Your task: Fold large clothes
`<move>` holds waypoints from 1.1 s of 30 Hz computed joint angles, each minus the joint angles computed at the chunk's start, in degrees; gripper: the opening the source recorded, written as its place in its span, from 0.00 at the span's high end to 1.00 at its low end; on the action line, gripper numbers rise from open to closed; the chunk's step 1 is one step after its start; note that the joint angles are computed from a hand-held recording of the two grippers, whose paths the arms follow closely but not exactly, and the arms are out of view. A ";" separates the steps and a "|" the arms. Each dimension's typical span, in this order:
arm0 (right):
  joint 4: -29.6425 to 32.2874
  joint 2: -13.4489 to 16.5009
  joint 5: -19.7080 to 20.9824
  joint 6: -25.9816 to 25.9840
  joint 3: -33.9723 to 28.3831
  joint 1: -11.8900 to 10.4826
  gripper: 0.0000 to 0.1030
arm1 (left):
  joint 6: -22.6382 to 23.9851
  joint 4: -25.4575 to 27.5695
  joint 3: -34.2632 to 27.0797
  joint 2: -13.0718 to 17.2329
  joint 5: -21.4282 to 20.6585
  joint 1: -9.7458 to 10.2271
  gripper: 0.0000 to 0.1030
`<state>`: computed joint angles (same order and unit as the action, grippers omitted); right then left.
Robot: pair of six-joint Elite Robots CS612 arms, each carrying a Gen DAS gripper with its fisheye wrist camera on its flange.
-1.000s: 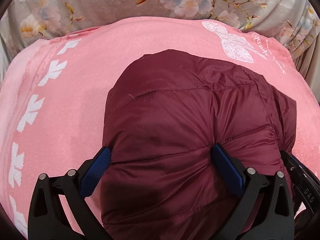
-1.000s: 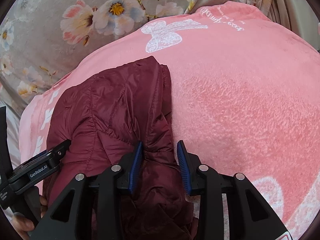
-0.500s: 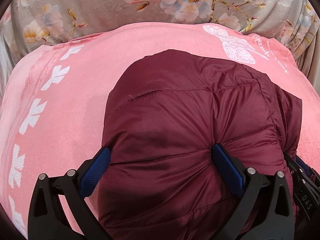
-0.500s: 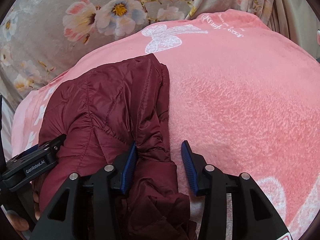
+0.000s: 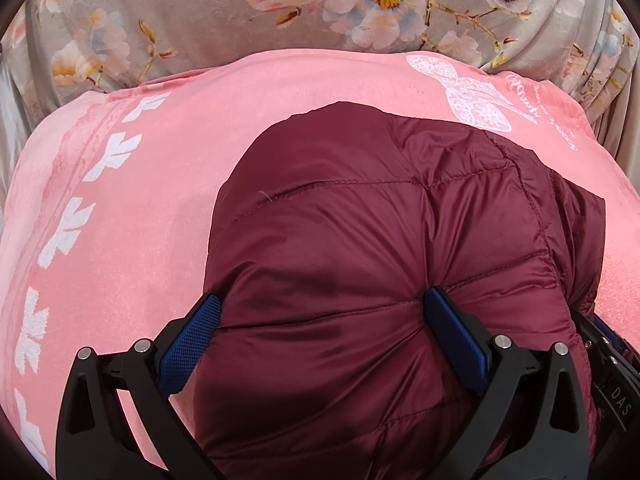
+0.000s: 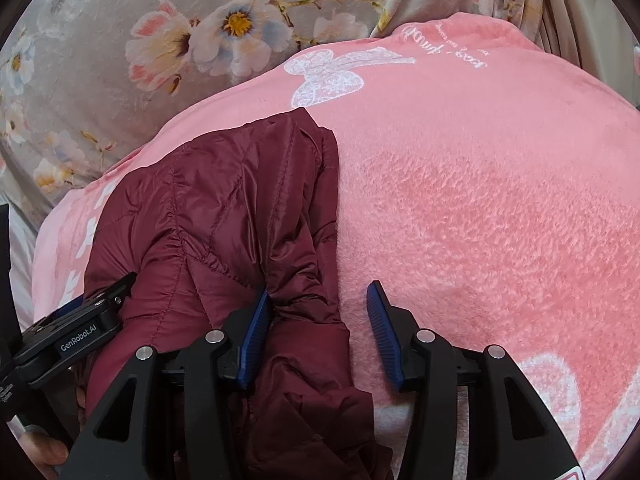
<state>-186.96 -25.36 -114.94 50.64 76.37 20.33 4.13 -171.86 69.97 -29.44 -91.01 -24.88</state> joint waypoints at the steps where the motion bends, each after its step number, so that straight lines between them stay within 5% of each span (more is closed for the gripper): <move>1: -0.11 -0.10 0.49 0.08 0.14 -0.08 0.53 | 0.08 1.15 -0.16 -0.20 -0.93 0.24 0.04; 6: -2.91 -1.48 7.53 2.66 2.97 -1.38 0.49 | -2.81 10.59 -1.14 -1.69 -10.54 3.07 0.05; 9: -6.75 -1.63 12.59 5.77 4.47 -2.45 0.46 | -8.32 16.68 -3.60 -0.80 -19.76 5.77 0.05; 13: -10.42 -1.21 16.77 8.48 4.90 -3.33 0.37 | -10.49 23.33 -7.68 1.44 -25.10 7.31 0.05; 17: -10.07 -1.02 18.57 8.10 4.09 -3.67 0.29 | -9.05 23.10 -7.71 1.53 -25.46 6.88 0.05; 24: -9.61 -0.11 20.56 6.58 1.88 -4.02 0.28 | -6.00 22.57 -7.57 1.32 -24.54 5.60 0.05; 26: -11.31 0.54 23.06 6.69 1.31 -4.39 0.47 | -6.19 21.59 -7.07 1.10 -24.40 5.56 0.08; 29: -11.79 0.44 21.60 6.80 1.18 -3.96 0.70 | -6.48 19.01 -5.69 0.28 -24.00 5.72 0.27; 33: -13.61 -0.81 18.73 5.23 1.97 -2.80 0.82 | -4.40 16.59 -4.50 -1.22 -25.66 6.23 0.54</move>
